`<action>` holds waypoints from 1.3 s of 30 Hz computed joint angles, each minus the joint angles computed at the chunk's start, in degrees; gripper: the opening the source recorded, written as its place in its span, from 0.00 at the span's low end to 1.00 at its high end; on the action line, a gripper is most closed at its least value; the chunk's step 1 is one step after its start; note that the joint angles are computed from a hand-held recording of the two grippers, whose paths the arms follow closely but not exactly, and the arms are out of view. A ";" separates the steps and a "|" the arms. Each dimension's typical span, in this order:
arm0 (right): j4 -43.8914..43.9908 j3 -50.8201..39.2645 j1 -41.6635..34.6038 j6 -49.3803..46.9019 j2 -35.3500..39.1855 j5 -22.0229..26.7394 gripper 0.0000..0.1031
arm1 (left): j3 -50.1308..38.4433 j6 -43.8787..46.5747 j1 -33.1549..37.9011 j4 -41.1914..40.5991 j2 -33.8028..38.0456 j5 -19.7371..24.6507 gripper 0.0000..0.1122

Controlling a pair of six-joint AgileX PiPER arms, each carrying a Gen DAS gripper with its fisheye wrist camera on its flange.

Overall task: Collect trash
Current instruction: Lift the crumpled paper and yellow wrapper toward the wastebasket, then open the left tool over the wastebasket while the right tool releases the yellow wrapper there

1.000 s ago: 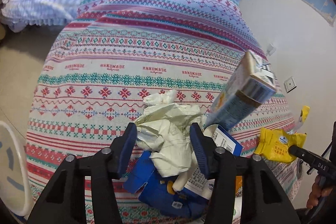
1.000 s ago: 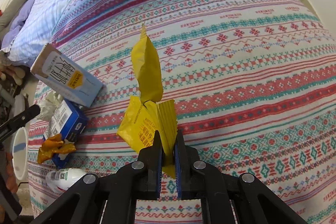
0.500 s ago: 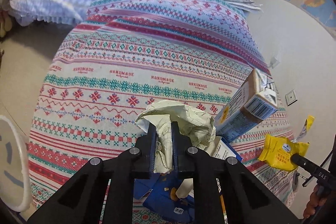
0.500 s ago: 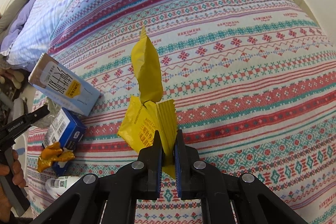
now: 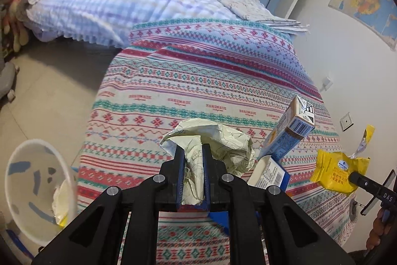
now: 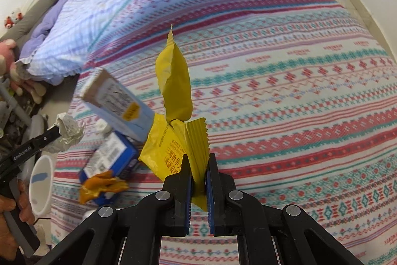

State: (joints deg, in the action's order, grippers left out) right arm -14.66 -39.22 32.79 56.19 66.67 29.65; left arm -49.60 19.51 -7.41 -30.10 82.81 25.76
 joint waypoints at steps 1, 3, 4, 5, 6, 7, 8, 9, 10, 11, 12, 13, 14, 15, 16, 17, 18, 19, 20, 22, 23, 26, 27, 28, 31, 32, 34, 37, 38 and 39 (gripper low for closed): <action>-0.66 -0.42 0.80 0.87 0.24 0.09 0.08 | 0.63 1.02 1.28 -0.27 -0.99 0.57 0.12; -2.03 -1.36 2.54 2.58 0.98 0.03 0.08 | 1.30 2.24 2.91 -0.61 -1.96 1.17 0.12; -2.72 -1.76 3.30 3.36 1.37 -0.03 0.08 | 1.95 3.72 4.54 -1.21 -2.82 1.81 0.12; -3.41 -2.25 4.14 4.14 1.85 -0.12 0.08 | 2.23 4.36 5.35 -1.44 -3.13 2.07 0.12; -3.88 -2.73 4.92 4.72 2.39 -0.32 0.08 | 2.61 5.48 6.48 -1.98 -3.59 2.49 0.12; -3.97 -3.13 5.43 4.86 2.91 -0.60 0.08 | 3.08 6.79 8.07 -2.43 -4.17 3.01 0.12; -4.13 -3.78 6.20 5.14 3.66 -0.90 0.08 | 3.38 7.66 9.15 -2.74 -4.51 3.36 0.12; -4.30 -4.28 6.74 5.34 4.28 -1.16 0.08 | 3.81 9.27 10.71 -3.55 -5.02 4.01 0.12; -4.82 -5.05 7.63 5.93 5.17 -1.32 0.08 | 4.17 10.80 12.40 -4.25 -5.39 4.58 0.12; -5.12 -5.58 8.12 6.15 5.95 -1.57 0.08 | 4.38 11.77 13.59 -4.64 -5.61 4.96 0.12; -5.41 -6.12 8.66 6.39 6.68 -1.78 0.08 | 4.59 12.94 15.10 -5.12 -5.86 5.49 0.12; -5.61 -6.98 9.45 6.56 7.69 -2.00 0.08 | 4.64 13.57 16.15 -5.33 -5.89 5.82 0.12; -5.63 -7.39 9.83 6.53 8.25 -2.22 0.08 | 4.77 14.61 17.87 -5.66 -6.02 6.48 0.12; -5.85 -8.28 10.59 6.72 9.31 -2.41 0.08 | 4.86 15.67 19.27 -6.14 -6.06 7.10 0.12; -6.17 -8.88 11.20 7.03 10.05 -2.52 0.08 | 5.03 17.23 21.37 -6.83 -6.11 7.87 0.12; -6.37 -9.71 11.98 7.17 11.09 -2.75 0.08 | 5.12 18.06 22.66 -7.01 -6.13 8.26 0.12; -6.31 -10.40 12.45 7.06 11.92 -2.98 0.08 | 5.27 19.06 23.99 -7.31 -6.16 8.66 0.12; -6.25 -11.04 12.93 6.94 12.77 -3.32 0.08 | 5.29 20.19 25.56 -7.65 -6.08 9.18 0.12; -5.99 -12.03 13.45 6.51 13.88 -3.57 0.08 | 5.32 21.23 27.27 -7.84 -6.00 9.67 0.12; -6.10 -13.76 14.57 6.27 15.86 -3.83 0.08 | 5.31 23.44 30.53 -8.46 -5.55 10.44 0.12; -5.78 -14.52 14.79 5.73 16.69 -3.95 0.08 | 5.40 24.65 32.16 -8.93 -5.40 10.83 0.12; -4.79 -17.34 15.93 4.13 19.68 -4.37 0.08 | 5.06 27.04 36.41 -9.40 -4.11 11.80 0.12; -4.47 -17.97 16.24 3.76 20.38 -4.53 0.08 | 4.97 27.47 37.53 -9.30 -3.78 11.94 0.12; -3.39 -18.85 16.48 2.61 21.39 -4.95 0.08 | 4.86 28.20 38.98 -9.24 -3.24 12.04 0.12; -0.40 -21.05 16.89 -0.63 23.83 -6.02 0.08 | 4.93 28.90 41.22 -8.02 -2.58 10.92 0.13; -0.51 -21.87 17.27 -0.61 24.60 -6.00 0.08 | 5.02 28.59 41.59 -7.28 -2.58 10.33 0.13; -0.24 -23.84 17.86 -1.18 26.50 -6.06 0.08 | 4.84 27.21 42.27 -4.94 -2.09 9.04 0.14; 0.57 -26.80 18.77 -2.31 29.37 -5.84 0.08 | 3.30 21.85 42.61 1.30 -0.53 8.50 0.30; 0.57 -27.52 19.10 -2.43 30.06 -5.70 0.08 | 2.96 19.74 42.55 3.53 -0.14 8.46 0.52; 0.80 -28.72 19.51 -2.78 31.16 -5.41 0.08 | 3.02 18.01 42.81 5.17 -0.03 7.83 0.70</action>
State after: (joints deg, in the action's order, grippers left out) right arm -13.86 -67.94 52.30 53.41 97.84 24.25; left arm -46.58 37.52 35.40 -24.93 82.78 33.58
